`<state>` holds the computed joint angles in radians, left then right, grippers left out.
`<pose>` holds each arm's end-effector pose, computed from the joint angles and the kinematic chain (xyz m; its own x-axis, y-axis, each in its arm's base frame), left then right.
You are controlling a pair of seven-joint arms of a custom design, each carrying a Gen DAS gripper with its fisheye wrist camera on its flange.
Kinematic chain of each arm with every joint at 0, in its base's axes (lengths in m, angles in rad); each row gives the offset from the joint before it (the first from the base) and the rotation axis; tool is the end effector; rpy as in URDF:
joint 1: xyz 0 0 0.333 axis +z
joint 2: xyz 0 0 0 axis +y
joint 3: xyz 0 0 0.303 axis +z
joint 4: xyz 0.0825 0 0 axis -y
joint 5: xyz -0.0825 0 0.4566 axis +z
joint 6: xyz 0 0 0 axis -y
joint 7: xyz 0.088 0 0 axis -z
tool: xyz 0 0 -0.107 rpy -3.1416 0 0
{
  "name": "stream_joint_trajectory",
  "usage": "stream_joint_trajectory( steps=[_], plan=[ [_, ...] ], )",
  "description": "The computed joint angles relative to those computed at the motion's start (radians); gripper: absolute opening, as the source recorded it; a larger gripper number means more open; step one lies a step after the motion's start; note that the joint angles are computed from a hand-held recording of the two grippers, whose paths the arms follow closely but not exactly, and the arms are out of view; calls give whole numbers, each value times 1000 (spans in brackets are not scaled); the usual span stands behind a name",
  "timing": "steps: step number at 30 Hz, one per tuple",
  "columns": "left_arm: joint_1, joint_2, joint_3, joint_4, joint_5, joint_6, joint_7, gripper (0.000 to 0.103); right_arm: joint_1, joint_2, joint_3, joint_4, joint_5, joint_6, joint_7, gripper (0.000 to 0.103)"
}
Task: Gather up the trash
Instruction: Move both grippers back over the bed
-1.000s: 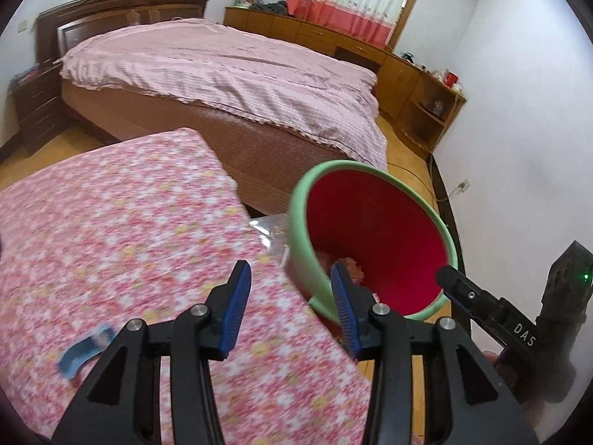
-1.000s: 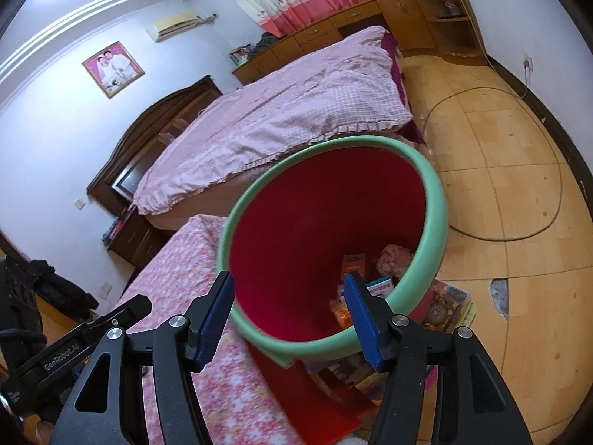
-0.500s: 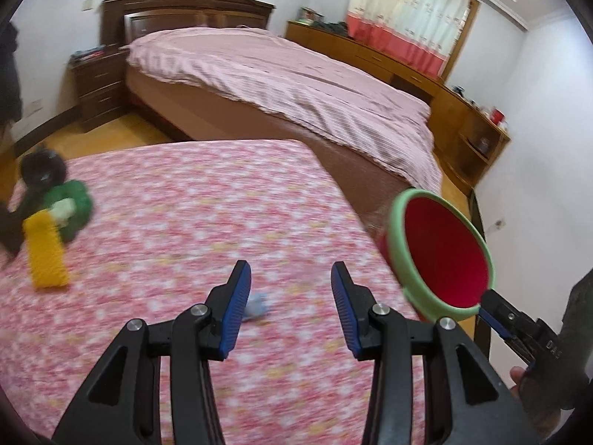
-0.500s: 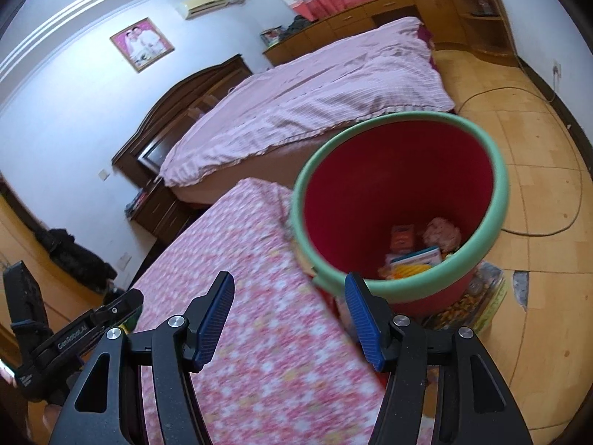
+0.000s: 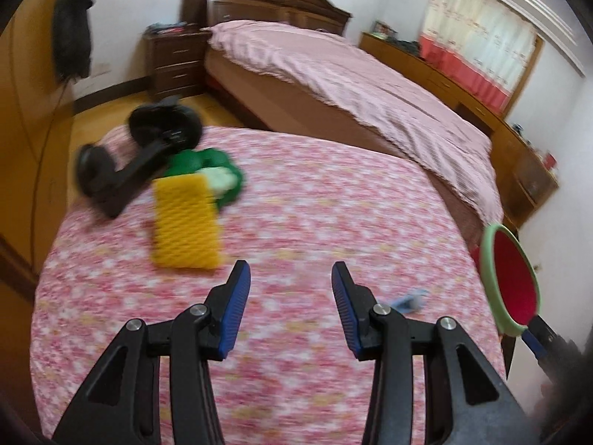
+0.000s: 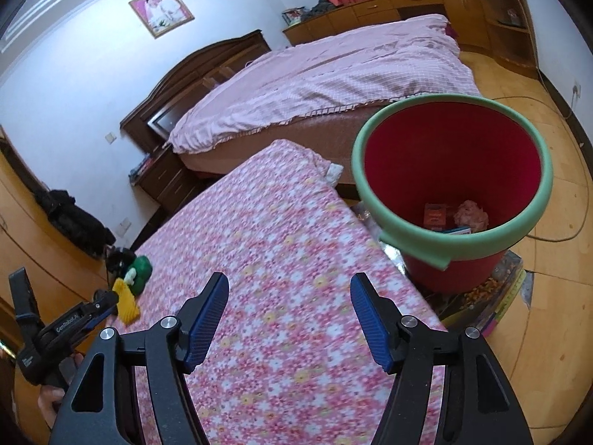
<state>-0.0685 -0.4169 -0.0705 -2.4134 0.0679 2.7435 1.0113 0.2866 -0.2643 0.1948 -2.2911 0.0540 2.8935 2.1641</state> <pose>0.5343 -0.0793 0.5106 0.2447 -0.9278 0.2817 -0.6918 -0.3706 -0.6198 0.5185 0.2733 0.5149 0.0343 -0.9056 -0.4228 -0.7284 0.2670 -0.6309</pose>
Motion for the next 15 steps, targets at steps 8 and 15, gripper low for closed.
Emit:
stream_joint_trajectory(
  steps=[8,15],
  plan=[
    [36,10,38,-21,-24,-30,6,46,16,73,15,73,-43,-53,54,70],
    [79,53,37,-1,-10,-27,1,50,52,137,5,137,-105,-92,86,70]
  ],
)
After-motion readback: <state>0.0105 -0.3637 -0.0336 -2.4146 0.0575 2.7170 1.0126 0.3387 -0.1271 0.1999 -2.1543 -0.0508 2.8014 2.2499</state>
